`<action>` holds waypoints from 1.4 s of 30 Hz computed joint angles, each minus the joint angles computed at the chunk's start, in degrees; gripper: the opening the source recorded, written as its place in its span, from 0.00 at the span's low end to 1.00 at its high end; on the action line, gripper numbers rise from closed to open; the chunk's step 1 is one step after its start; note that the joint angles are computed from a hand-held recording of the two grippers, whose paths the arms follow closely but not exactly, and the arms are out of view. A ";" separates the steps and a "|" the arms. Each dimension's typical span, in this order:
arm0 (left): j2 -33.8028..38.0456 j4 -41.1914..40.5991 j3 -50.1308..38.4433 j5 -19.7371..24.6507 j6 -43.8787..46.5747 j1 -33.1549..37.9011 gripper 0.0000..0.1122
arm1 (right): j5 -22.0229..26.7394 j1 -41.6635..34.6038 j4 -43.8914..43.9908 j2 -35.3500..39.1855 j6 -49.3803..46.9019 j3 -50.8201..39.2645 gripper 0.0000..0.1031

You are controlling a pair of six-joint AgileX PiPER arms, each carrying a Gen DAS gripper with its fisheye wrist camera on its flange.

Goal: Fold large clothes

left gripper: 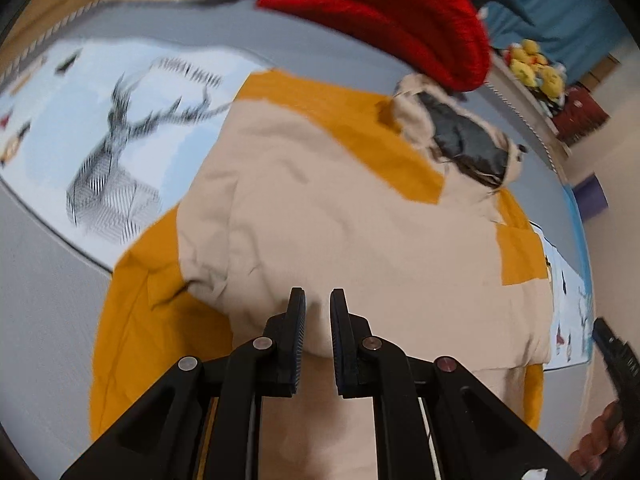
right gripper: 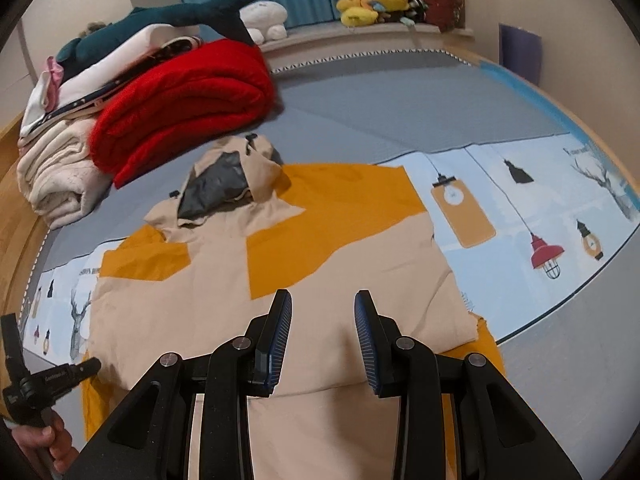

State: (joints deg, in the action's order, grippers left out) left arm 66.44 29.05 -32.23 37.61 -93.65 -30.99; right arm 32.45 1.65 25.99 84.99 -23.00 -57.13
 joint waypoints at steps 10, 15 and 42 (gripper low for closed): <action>2.44 15.60 -4.39 11.52 -10.47 -12.10 0.09 | 0.72 -2.53 0.81 -6.48 -6.14 2.22 0.33; 4.85 17.48 -6.35 12.20 -10.68 -13.46 0.09 | 2.50 -4.99 0.76 -5.62 -7.05 1.34 0.29; 69.22 -21.96 -93.44 14.11 59.02 30.21 0.24 | 5.22 -7.74 -6.57 7.90 -2.45 -5.84 0.10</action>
